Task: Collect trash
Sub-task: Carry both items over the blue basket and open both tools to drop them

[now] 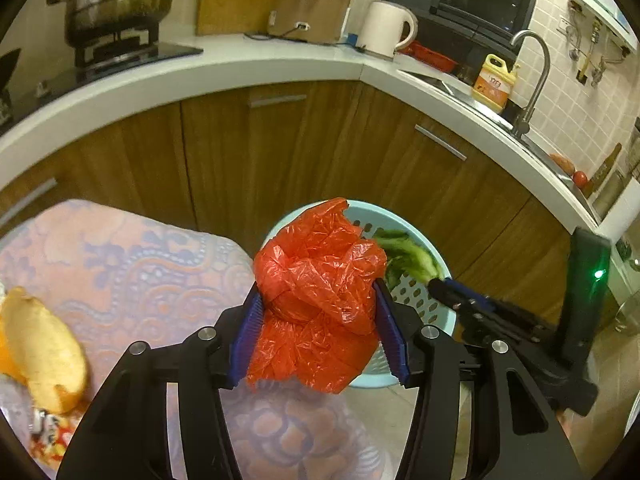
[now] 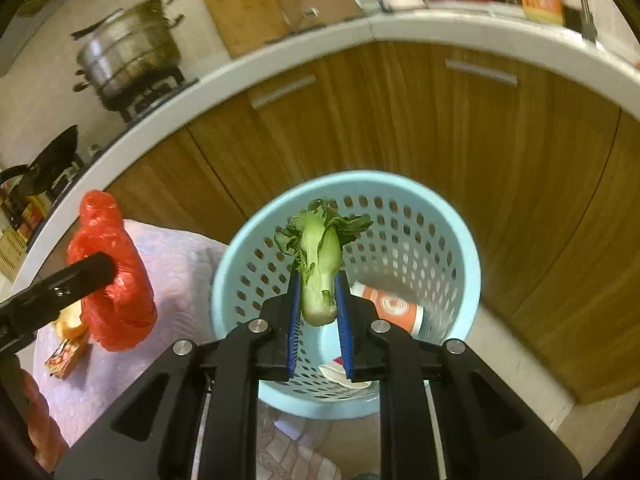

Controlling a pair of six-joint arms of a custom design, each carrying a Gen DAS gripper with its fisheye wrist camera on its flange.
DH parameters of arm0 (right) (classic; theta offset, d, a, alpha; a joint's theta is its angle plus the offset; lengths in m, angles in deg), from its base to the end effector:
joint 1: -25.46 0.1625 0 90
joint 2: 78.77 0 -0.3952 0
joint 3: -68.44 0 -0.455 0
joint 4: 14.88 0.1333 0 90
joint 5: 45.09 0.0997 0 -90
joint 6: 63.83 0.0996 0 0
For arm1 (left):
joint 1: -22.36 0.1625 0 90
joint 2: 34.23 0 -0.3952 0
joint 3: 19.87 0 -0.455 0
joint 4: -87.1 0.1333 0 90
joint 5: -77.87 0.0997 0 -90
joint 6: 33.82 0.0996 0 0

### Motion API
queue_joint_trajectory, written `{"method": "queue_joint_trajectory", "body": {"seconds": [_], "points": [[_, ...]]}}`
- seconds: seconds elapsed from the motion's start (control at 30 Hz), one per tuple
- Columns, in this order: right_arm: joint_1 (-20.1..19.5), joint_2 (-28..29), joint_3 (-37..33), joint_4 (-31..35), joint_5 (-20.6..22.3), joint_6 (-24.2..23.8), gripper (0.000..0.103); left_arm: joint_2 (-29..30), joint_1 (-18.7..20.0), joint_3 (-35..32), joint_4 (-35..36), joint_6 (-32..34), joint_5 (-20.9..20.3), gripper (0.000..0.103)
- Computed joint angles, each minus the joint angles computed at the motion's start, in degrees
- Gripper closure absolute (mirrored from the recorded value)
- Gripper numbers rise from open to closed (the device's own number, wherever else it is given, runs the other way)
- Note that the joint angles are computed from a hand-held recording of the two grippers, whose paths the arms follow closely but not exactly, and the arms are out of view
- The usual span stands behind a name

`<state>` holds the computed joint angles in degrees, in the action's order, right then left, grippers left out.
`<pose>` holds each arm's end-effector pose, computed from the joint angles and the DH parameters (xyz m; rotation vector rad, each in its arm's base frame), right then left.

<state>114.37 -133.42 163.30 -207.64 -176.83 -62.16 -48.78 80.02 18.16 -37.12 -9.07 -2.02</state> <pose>0.0539 -0.6892 0.2453 -0.5413 -2.1053 1.2904 -0.3627 -0.8546 0.0027 1.3947 2.6154 -0.2953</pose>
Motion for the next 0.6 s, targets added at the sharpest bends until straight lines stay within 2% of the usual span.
{"method": "queue_joint_trajectory", "body": {"seconds": [0.23,0.33,0.37,0.47,0.5,0.6], "points": [[-1.4,1.4,-1.8,2.8,-2.2,2.3,0.088,2.8,-0.2,-2.7,1.4,-0.8,-1.1,0.050],[-2.0,0.7,-0.6,2.3,-1.8,3.0,0.087,4.0,-0.4,-3.8,0.7,-1.2,-0.6,0.041],[-2.0,0.5,-0.2,1.9,-2.0,3.0,0.087,4.2,-0.5,-3.7,-0.2,-1.3,0.4,0.033],[-1.9,0.4,0.0,0.7,-2.6,1.7,0.087,4.8,-0.3,-4.4,-0.1,-1.2,0.4,0.029],[-1.8,0.4,0.0,0.6,-2.6,1.6,0.086,4.9,-0.2,-4.7,0.5,-1.4,0.6,0.026],[-1.3,0.2,0.5,-0.8,-2.3,0.6,0.073,4.5,-0.1,-4.1,0.1,-1.6,1.5,0.025]]}}
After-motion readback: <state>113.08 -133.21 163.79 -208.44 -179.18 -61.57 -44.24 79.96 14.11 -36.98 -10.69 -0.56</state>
